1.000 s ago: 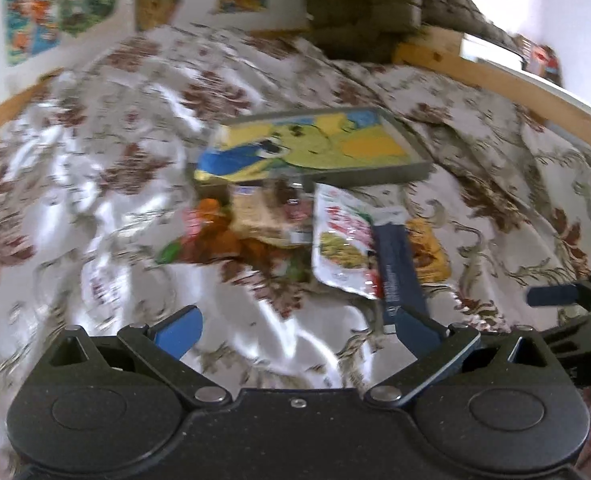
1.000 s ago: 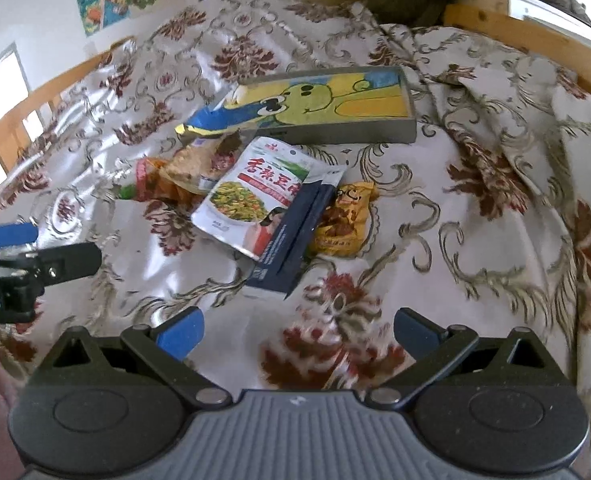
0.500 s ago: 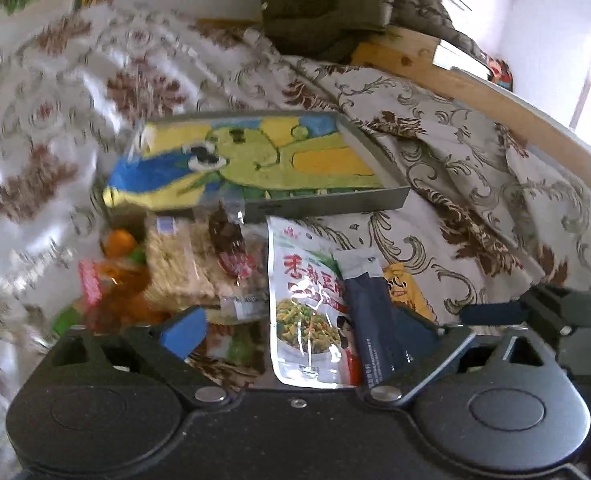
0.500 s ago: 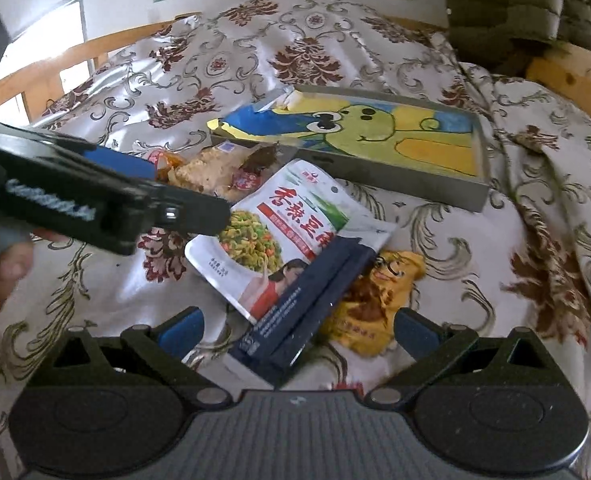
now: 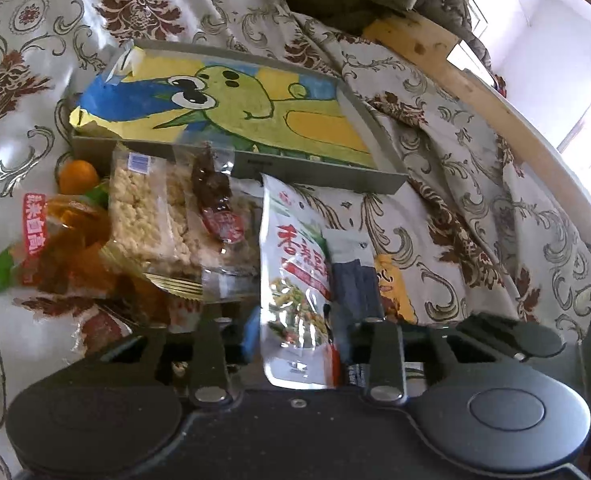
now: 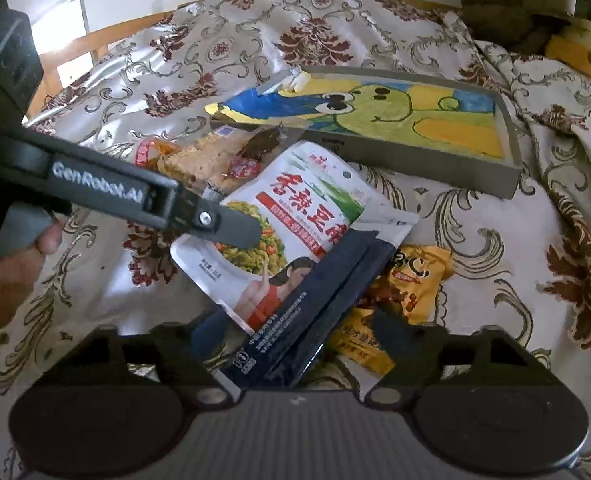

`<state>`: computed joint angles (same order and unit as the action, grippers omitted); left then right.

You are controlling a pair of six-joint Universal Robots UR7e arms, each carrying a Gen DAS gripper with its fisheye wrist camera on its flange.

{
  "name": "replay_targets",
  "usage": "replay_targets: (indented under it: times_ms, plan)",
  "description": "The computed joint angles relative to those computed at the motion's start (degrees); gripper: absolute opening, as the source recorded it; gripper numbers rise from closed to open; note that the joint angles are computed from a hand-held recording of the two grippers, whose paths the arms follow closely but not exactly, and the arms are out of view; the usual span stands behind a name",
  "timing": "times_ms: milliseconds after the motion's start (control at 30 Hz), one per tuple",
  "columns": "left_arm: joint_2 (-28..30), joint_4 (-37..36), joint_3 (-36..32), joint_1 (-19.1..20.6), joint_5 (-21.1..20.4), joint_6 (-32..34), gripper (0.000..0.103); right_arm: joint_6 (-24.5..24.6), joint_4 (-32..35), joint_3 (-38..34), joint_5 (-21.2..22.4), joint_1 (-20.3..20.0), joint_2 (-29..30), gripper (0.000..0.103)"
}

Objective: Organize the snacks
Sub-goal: 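Move left tool to the bean snack bag while right tool reaches the blue packet, then close left gripper on the white bean snack bag while right gripper closes on the dark blue packet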

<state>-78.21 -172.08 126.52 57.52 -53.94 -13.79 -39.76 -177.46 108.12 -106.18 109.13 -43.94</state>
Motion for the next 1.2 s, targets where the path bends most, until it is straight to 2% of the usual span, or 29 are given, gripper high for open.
replay_targets:
  times_ms: [67,267,500,533,567,600,767,833,933,1100,1133,1200]
  plan:
    - [-0.3,-0.22,0.1,0.04,-0.4,-0.24,0.022,0.98,1.17,-0.44,-0.4,-0.18,0.24,0.061]
    - [-0.89,-1.59,0.91,-1.38,-0.73,2.92,0.018,2.54,0.92,-0.25,0.65,-0.55,0.11,0.057]
    - [-0.12,-5.22,1.13,-0.22,-5.22,4.25,0.018,4.31,0.27,-0.01,0.54,-0.42,-0.33,0.046]
    - [0.25,-5.26,0.88,0.19,-5.7,3.73,0.018,4.61,0.17,-0.07,0.36,-0.34,-0.29,0.043]
    - [0.78,-5.64,0.71,0.45,-5.79,3.48,0.018,4.77,-0.52,-0.06,-0.25,-0.16,-0.14,0.029]
    - [1.29,-5.39,0.36,0.79,-5.77,3.69,0.018,4.82,-1.14,-0.11,-0.86,-0.02,0.0,0.023]
    - [2.56,-5.14,-0.62,1.76,-6.8,3.58,0.018,7.06,0.89,-0.57,0.26,-0.66,-0.42,0.023]
    - [2.64,-4.02,-0.64,0.96,-4.56,4.4,0.016,7.86,1.66,-0.92,0.56,-0.98,-0.43,0.027]
    - [2.82,-2.29,-0.69,0.21,-1.24,4.78,0.011,9.39,2.07,-1.28,1.2,-1.59,-0.34,0.041]
    - [2.65,-3.02,-0.64,0.9,-2.33,3.98,0.008,11.51,3.95,-2.01,3.71,-2.39,-0.31,0.035]
    - [2.6,-2.98,-0.57,0.85,-2.29,3.89,0.008,11.78,3.65,-1.92,3.68,-2.37,-0.32,0.028]
    - [2.48,-2.66,-0.55,0.75,-2.21,3.48,0.007,13.11,3.98,-1.83,4.51,-2.54,-0.74,0.022]
